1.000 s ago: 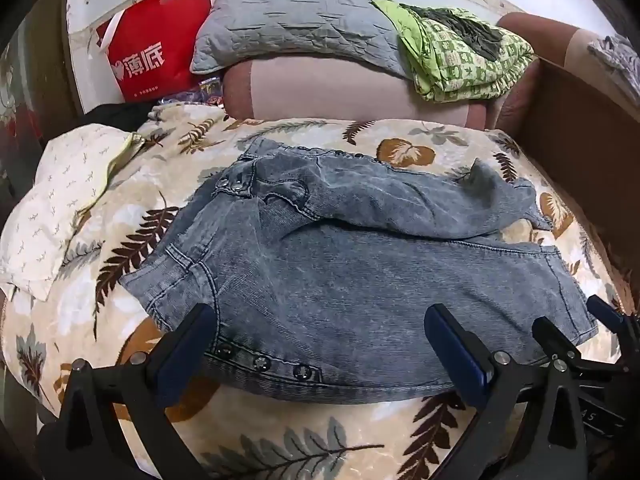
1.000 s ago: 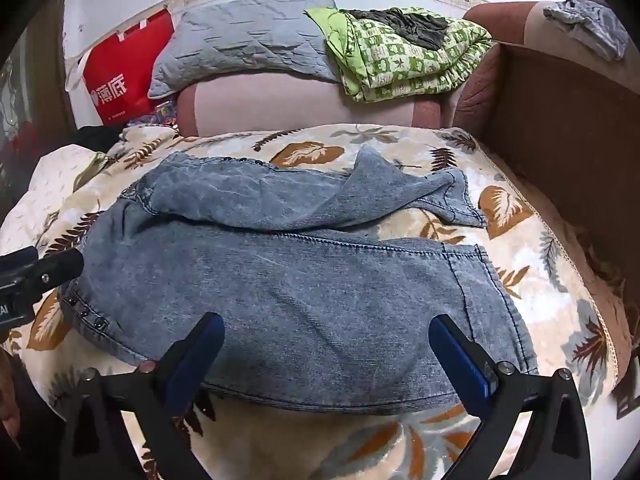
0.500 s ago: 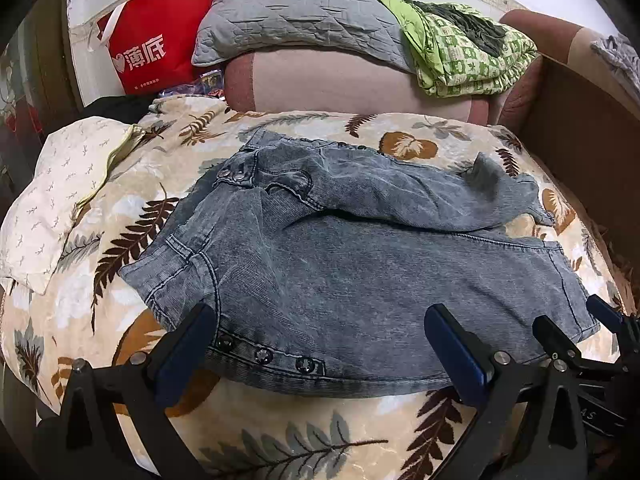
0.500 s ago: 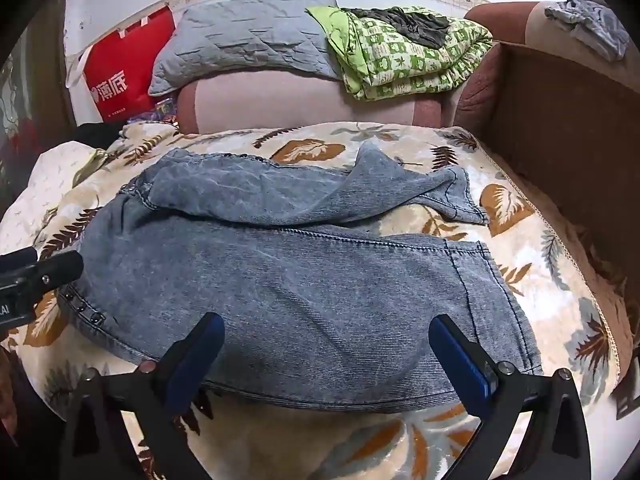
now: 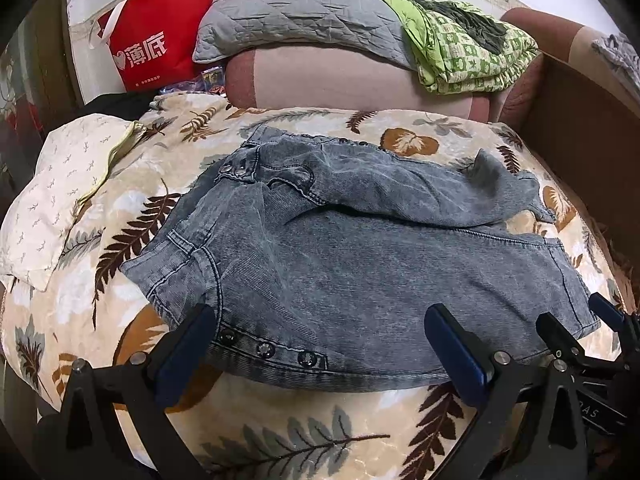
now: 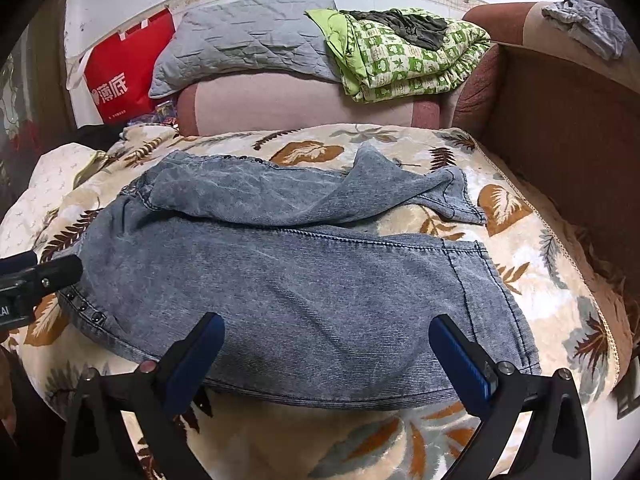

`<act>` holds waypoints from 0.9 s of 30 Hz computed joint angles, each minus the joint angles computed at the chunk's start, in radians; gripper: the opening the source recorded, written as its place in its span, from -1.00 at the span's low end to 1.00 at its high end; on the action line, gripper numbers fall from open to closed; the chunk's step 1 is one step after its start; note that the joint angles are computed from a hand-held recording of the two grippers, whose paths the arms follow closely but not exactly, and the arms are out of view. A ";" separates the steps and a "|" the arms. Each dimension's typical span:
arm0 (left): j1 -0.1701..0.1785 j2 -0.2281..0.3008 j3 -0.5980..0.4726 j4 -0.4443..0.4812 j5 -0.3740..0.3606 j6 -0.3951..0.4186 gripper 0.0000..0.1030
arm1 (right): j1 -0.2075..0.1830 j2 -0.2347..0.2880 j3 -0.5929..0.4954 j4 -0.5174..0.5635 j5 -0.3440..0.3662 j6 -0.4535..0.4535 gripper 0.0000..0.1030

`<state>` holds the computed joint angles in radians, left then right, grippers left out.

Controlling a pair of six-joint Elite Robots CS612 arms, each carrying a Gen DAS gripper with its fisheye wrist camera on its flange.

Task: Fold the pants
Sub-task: 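Position both grippers open at the waistband of the grey jeans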

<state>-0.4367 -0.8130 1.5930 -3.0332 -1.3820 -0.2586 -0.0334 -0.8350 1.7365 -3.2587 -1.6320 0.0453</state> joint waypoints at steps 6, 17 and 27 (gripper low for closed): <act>0.003 0.002 -0.003 0.011 0.003 -0.004 1.00 | 0.000 0.001 -0.001 0.011 0.000 0.003 1.00; 0.018 0.005 -0.015 0.026 -0.005 -0.020 1.00 | -0.004 0.007 -0.004 0.032 0.007 -0.010 1.00; 0.010 0.004 -0.018 0.040 -0.023 0.002 1.00 | -0.005 0.010 -0.007 0.031 0.009 0.017 1.00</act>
<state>-0.4271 -0.8089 1.5745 -2.9929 -1.4052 -0.2566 -0.0389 -0.8246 1.7298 -3.2272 -1.6225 0.0620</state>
